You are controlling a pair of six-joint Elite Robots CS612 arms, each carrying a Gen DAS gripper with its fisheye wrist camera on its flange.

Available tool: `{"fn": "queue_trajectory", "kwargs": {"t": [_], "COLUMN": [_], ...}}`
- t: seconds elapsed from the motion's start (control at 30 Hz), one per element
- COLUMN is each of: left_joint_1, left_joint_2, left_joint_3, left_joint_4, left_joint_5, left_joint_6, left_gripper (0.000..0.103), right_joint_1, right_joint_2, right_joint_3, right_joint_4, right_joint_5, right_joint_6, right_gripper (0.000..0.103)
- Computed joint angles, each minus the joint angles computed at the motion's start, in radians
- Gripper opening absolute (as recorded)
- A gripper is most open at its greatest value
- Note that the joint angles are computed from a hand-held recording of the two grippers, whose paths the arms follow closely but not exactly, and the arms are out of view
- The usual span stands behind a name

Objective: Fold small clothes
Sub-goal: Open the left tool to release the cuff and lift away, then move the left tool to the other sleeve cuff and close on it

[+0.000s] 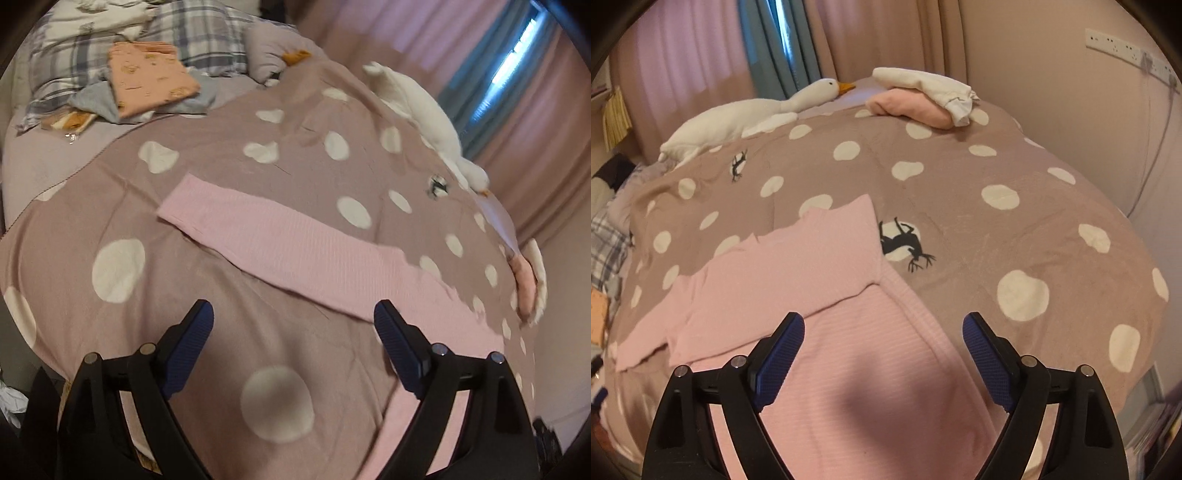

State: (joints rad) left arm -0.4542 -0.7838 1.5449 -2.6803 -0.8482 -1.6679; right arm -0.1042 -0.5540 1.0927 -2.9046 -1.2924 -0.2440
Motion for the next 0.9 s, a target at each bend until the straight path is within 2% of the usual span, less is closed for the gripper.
{"fn": "queue_trajectory", "kwargs": {"t": [0.1,0.13,0.23,0.37,0.57,0.67,0.8,0.9], "left_joint_1": [0.012,0.019,0.031,0.048,0.077,0.088,0.099,0.108], "left_joint_2": [0.005,0.007,0.008,0.000,-0.006,-0.008,-0.009,-0.005], "left_joint_3": [-0.001,-0.005,0.006,0.023,0.062,0.071,0.079,0.095], "left_joint_4": [0.035,0.056,0.037,0.052,0.008,0.017,0.053,0.018], "left_joint_5": [-0.002,-0.022,-0.036,-0.050,-0.063,-0.068,-0.087,-0.102], "left_joint_6": [-0.046,-0.058,-0.071,-0.116,-0.207,-0.248,-0.314,-0.341], "left_gripper": [0.089,0.089,0.089,0.089,0.088,0.087,0.083,0.078], "right_joint_1": [-0.002,-0.002,0.000,0.011,0.015,0.017,0.017,0.017], "right_joint_2": [-0.004,-0.004,0.000,-0.001,-0.008,-0.010,-0.011,-0.011], "right_joint_3": [0.022,0.024,0.016,0.024,0.039,0.043,0.045,0.046], "right_joint_4": [-0.039,-0.037,-0.020,-0.042,-0.033,-0.036,-0.042,-0.033], "right_joint_5": [0.026,0.037,0.062,0.043,0.047,0.039,0.018,0.007], "right_joint_6": [0.009,0.016,0.021,-0.004,-0.010,-0.016,-0.014,-0.005], "right_gripper": [0.087,0.087,0.087,0.087,0.087,0.087,0.087,0.087]}}
